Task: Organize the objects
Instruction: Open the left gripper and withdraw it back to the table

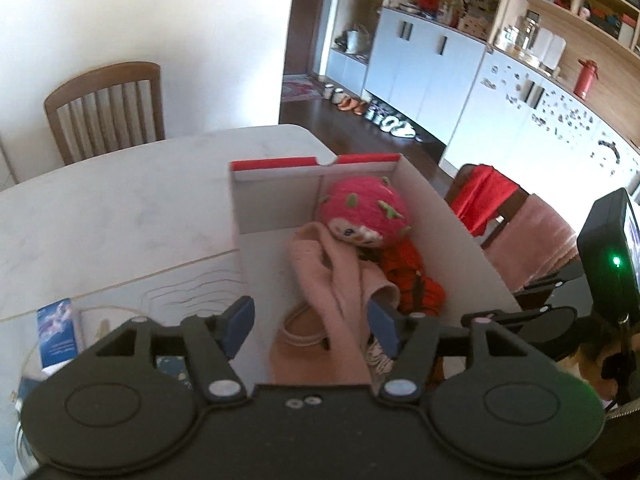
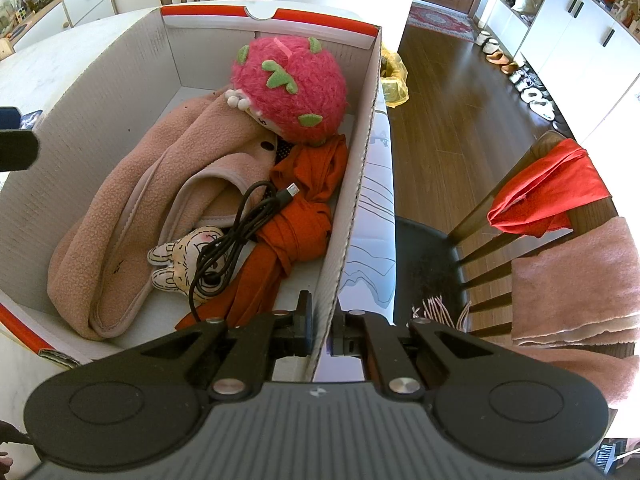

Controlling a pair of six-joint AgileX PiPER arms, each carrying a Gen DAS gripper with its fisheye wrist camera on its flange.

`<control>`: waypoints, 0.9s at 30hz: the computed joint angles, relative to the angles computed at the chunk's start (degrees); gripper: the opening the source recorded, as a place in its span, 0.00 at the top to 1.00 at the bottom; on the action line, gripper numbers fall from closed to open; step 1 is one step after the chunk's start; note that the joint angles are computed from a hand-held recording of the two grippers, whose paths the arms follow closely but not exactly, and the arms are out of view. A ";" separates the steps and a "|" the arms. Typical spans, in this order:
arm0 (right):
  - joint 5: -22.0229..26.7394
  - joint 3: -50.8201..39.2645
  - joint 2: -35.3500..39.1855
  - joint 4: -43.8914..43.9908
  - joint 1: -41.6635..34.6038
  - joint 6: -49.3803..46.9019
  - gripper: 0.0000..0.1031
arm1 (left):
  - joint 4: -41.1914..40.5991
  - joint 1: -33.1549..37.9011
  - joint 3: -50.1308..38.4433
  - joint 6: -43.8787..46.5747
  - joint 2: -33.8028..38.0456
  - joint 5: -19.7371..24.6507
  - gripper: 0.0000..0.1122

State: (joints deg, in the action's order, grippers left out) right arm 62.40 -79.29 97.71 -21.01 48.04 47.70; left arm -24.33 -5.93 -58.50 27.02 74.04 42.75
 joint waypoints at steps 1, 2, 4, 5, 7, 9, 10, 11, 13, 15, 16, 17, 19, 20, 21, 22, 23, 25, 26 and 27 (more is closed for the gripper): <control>0.03 -0.04 0.01 -0.01 0.00 -0.01 0.94 | -0.07 0.53 0.27 0.15 -0.46 0.04 0.43; 0.03 -0.04 0.01 -0.01 0.00 -0.01 0.94 | -0.01 0.98 0.53 0.17 -0.85 0.05 0.43; -0.12 0.18 -0.08 0.03 -0.12 -0.11 0.94 | -0.31 2.02 1.14 0.59 -1.69 0.08 0.38; -0.13 0.21 -0.09 -0.01 -0.11 -0.13 0.94 | -0.47 2.43 1.43 0.78 -2.04 0.01 0.36; -0.38 0.66 -0.34 -0.04 -0.08 -0.38 0.94 | -0.89 3.47 2.13 1.27 -2.87 -0.09 0.32; -0.44 0.81 -0.41 -0.06 -0.11 -0.36 0.94 | -1.75 4.70 2.87 1.80 -3.60 0.02 0.28; -0.53 0.85 -0.44 -0.02 -0.12 -0.48 0.94 | -2.14 5.40 3.23 2.02 -3.92 0.11 0.27; -0.53 0.85 -0.44 -0.02 -0.12 -0.48 0.94 | -2.47 6.04 3.52 2.34 -4.14 0.23 0.27; -0.58 0.87 -0.44 0.03 -0.14 -0.65 0.94 | -2.29 7.08 4.20 2.26 -4.70 0.21 0.24; -0.51 0.83 -0.42 -0.02 -0.11 -0.66 0.94 | -2.16 8.14 4.93 2.18 -5.20 -0.16 0.20; -0.54 0.88 -0.47 -0.01 -0.15 -0.72 0.94 | -1.95 8.70 5.27 1.90 -5.42 -0.41 0.18; -0.54 0.90 -0.45 -0.04 -0.13 -0.68 0.94 | -1.98 9.53 5.72 1.84 -5.71 -0.63 0.17; -0.69 1.23 -0.67 0.06 -0.31 -0.76 0.94 | -1.86 10.95 6.35 1.42 -5.97 -0.94 0.10; -0.63 1.29 -0.78 0.08 -0.33 -0.79 0.94 | -1.63 11.76 6.75 1.16 -6.19 -1.23 0.10; -0.62 1.31 -0.79 0.05 -0.31 -0.78 0.94 | -1.31 12.63 7.13 0.98 -6.35 -1.56 0.10; -0.64 1.30 -0.79 0.05 -0.34 -0.82 0.94 | -0.85 13.35 7.40 0.73 -6.40 -1.81 0.09; -0.64 1.30 -0.79 0.05 -0.34 -0.82 0.94 | 0.09 14.10 7.69 0.15 -6.37 -2.10 0.09; -0.66 1.28 -0.77 0.09 -0.35 -0.83 0.94 | 1.11 15.65 8.32 0.04 -6.25 -2.64 0.09; -0.66 1.28 -0.77 0.09 -0.35 -0.83 0.94 | 1.51 16.49 8.80 0.11 -6.19 -3.10 0.09; -0.56 1.30 -0.84 0.14 -0.36 -0.88 0.94 | 1.74 17.44 9.23 0.22 -6.08 -3.41 0.09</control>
State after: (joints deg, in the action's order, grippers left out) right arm 61.84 -77.98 96.87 -20.87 47.68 46.82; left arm -22.60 11.51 -49.27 27.24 67.96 39.35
